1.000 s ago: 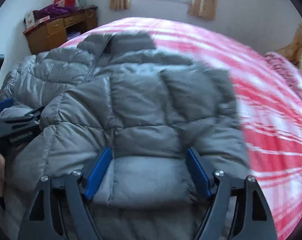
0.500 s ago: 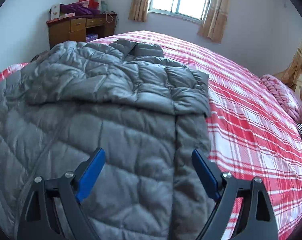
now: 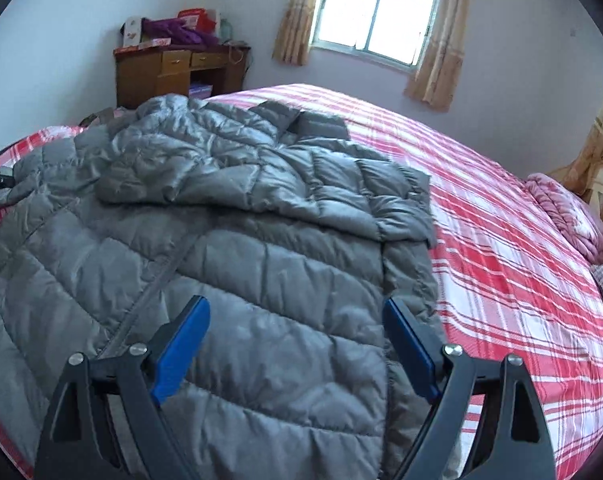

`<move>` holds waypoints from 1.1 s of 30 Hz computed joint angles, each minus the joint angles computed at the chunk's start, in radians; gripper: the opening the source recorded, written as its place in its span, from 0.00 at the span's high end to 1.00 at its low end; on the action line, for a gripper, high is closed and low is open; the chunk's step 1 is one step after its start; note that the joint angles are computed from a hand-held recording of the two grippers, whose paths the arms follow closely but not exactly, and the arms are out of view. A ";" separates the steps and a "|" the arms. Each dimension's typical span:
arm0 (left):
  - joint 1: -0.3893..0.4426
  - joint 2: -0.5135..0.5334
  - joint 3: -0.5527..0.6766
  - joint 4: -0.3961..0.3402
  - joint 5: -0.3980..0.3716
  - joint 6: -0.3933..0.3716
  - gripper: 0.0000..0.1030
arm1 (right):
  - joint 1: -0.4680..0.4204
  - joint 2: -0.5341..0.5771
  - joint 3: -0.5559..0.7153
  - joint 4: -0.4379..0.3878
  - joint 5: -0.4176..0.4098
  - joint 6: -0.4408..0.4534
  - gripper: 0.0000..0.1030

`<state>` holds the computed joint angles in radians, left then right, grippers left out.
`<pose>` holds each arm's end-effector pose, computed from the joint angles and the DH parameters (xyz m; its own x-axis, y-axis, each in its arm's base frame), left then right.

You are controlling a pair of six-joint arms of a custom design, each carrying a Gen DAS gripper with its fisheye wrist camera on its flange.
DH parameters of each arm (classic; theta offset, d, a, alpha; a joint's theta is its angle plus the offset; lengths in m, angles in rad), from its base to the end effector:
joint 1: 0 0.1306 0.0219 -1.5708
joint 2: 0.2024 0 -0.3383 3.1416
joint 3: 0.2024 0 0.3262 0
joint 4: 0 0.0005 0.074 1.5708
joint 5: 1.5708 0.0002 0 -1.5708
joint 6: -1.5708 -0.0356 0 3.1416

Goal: Fold large clothes
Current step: 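Grasp the other sleeve cuff of the jacket with the left gripper, then fold the held sleeve across the jacket body with the left gripper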

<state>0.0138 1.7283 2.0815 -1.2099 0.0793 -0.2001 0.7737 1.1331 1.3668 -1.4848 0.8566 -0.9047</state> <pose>0.5187 0.0038 0.4772 -0.7330 0.1881 -0.6538 0.1876 0.9796 0.0715 0.2271 0.1836 0.4427 -0.6459 0.0890 -0.7582 0.3561 0.9136 -0.1962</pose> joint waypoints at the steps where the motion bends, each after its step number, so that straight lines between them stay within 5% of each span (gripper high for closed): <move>1: 0.003 0.008 0.037 0.010 -0.026 0.011 0.81 | -0.005 -0.012 -0.008 -0.001 0.007 -0.014 0.13; 4: 0.007 0.037 0.167 0.039 -0.101 0.050 0.82 | -0.012 -0.034 -0.020 -0.017 0.030 -0.062 0.13; 7: -0.019 0.085 0.323 -0.008 -0.100 0.041 0.83 | -0.029 -0.067 -0.037 -0.013 0.041 -0.096 0.13; 16: -0.263 0.074 0.490 -0.070 -0.043 0.002 0.83 | -0.053 -0.137 -0.072 -0.032 0.063 -0.150 0.13; 30: -0.743 -0.040 0.139 0.145 -0.141 -0.090 0.82 | -0.092 -0.268 -0.160 -0.083 0.033 -0.238 0.13; 31: -0.765 -0.045 0.121 0.155 -0.156 -0.096 0.78 | -0.099 -0.277 -0.169 -0.082 0.026 -0.240 0.13; 33: -0.807 -0.047 0.095 0.169 -0.204 -0.124 0.54 | -0.116 -0.298 -0.187 -0.080 0.006 -0.242 0.13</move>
